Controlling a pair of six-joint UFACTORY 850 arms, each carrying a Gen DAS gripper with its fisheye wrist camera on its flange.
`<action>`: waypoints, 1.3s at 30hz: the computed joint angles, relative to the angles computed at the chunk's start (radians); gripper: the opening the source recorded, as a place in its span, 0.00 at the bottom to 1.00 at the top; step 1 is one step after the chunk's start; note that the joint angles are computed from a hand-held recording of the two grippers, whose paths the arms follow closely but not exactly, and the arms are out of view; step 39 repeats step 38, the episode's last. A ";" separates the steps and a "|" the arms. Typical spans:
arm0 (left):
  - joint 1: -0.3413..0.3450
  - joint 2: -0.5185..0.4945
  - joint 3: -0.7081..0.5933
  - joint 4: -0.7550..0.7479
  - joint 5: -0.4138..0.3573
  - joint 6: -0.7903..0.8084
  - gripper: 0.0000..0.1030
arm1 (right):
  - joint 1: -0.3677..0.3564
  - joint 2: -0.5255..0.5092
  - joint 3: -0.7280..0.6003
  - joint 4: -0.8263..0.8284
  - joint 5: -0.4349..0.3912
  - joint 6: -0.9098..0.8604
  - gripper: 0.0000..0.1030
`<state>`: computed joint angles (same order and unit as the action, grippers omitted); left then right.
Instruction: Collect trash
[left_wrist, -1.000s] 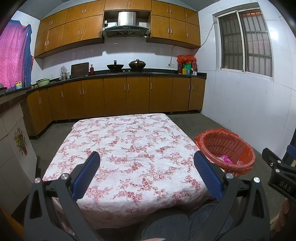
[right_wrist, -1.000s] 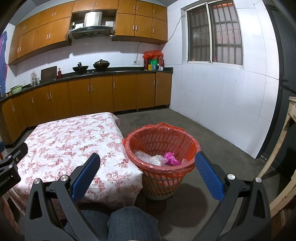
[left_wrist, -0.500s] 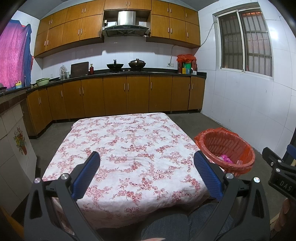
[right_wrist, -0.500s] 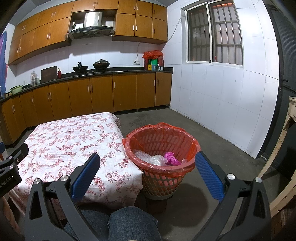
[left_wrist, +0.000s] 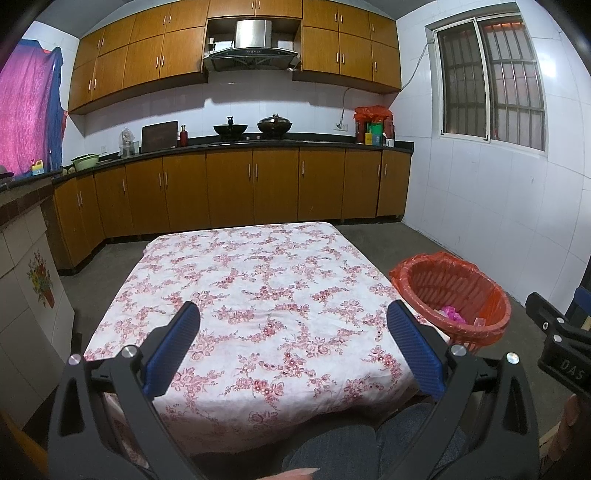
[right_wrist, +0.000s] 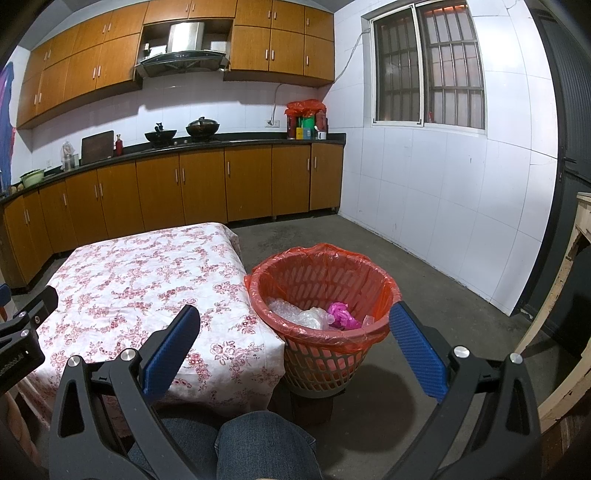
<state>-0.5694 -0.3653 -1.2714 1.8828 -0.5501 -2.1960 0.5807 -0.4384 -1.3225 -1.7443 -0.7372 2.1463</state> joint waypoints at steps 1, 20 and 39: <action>0.000 0.000 0.000 0.000 0.000 0.000 0.96 | 0.000 0.000 0.001 0.001 0.000 0.000 0.98; 0.006 0.000 0.002 -0.004 0.010 0.006 0.96 | 0.009 -0.003 0.005 0.010 -0.005 0.004 0.98; 0.011 0.000 -0.006 -0.033 0.019 0.036 0.96 | 0.006 -0.004 0.005 0.008 -0.001 0.008 0.98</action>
